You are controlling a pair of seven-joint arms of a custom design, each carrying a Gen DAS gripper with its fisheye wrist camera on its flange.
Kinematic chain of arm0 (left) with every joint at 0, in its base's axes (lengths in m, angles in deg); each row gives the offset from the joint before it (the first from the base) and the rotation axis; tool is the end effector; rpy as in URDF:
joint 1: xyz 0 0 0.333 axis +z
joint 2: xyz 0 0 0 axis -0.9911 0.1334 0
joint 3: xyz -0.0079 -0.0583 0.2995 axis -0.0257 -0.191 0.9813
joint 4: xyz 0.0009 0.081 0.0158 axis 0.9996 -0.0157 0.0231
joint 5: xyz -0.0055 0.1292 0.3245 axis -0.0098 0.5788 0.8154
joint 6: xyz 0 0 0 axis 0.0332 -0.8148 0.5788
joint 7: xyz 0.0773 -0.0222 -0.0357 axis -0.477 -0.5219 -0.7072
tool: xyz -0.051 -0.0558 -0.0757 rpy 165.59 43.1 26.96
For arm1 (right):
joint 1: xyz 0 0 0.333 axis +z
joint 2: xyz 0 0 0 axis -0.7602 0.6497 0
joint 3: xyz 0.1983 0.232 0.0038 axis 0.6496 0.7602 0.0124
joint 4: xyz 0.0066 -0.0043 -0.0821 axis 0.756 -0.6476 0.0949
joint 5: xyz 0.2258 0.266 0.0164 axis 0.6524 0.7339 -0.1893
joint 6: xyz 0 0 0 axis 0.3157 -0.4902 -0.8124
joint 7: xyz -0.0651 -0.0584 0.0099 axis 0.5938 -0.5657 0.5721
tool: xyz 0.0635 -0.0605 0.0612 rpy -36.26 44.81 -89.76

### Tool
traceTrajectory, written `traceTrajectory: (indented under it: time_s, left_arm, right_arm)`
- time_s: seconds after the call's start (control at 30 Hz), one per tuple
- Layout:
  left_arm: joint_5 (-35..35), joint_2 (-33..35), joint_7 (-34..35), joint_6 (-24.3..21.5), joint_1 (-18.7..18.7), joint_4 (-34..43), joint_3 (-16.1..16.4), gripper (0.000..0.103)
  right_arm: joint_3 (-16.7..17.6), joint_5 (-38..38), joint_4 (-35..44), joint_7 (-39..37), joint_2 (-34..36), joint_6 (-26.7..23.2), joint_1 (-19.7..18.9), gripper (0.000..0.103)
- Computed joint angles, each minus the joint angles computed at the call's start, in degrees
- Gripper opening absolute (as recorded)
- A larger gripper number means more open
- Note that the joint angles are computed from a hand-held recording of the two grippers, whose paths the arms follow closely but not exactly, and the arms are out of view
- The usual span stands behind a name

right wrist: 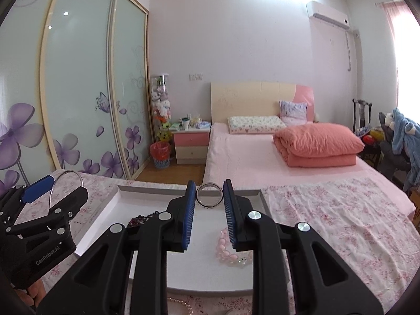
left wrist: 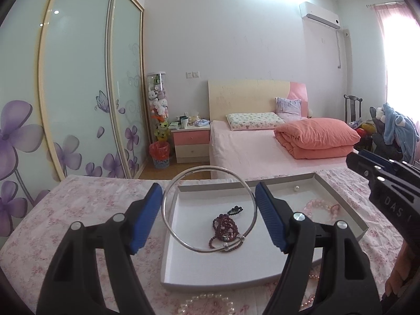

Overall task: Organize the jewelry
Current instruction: 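Lower the ring and bangle into the gray tray and open both tools, then withdraw both open tools from the tray toward the remaining jewelry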

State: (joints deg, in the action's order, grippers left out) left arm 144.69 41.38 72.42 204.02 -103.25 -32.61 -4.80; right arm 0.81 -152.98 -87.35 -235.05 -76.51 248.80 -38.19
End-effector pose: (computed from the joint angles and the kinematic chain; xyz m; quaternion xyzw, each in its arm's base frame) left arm 0.6331 -0.2933 0.5212 -0.4908 0.6667 -0.4324 0.3573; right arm 0.5967 0.1354 0.5145 -0.5165 0.6391 -0.4159 0.3895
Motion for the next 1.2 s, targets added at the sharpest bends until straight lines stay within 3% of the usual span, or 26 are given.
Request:
traceTrajectory:
  time_s: [0.03,0.13,0.27,0.5,0.6,0.8,1.0,1.2]
  left_arm:
    - [-3.8,1.4,3.9,-0.5,0.1,1.3,-0.5,0.071]
    - [-10.8,6.0,13.5,-4.1,3.4,6.7,-6.7,0.071]
    - [-20.2,12.0,26.5,-10.0,5.5,14.6,-13.1,0.071]
    - [-30.2,19.0,38.6,-17.4,4.6,25.0,-15.7,0.072]
    - [-33.3,19.8,40.9,-18.4,4.2,26.2,-15.2,0.072]
    - [-34.9,16.5,39.7,-15.1,3.9,21.2,-12.1,0.075]
    - [-32.6,12.1,36.0,-12.4,4.6,14.7,-10.1,0.075]
    - [-29.2,5.0,31.0,-8.7,6.7,3.7,-8.8,0.075]
  right_arm:
    - [0.1,2.8,0.9,-2.5,1.1,0.6,-0.5,0.023]
    - [0.6,16.1,2.3,-14.1,4.5,3.5,-2.4,0.023]
    - [4.7,34.7,2.8,-31.9,7.5,3.3,-5.9,0.023]
    - [8.1,51.1,2.1,-45.6,8.8,1.9,-8.1,0.026]
    - [5.7,52.4,1.1,-46.4,8.1,2.7,-6.1,0.039]
    - [0.5,52.1,-1.3,-44.8,5.9,3.7,-1.7,0.039]
    - [-1.1,49.9,-3.8,-42.4,3.7,4.4,-0.8,0.039]
    - [-2.4,42.8,-9.0,-36.6,-1.3,4.5,0.1,0.039]
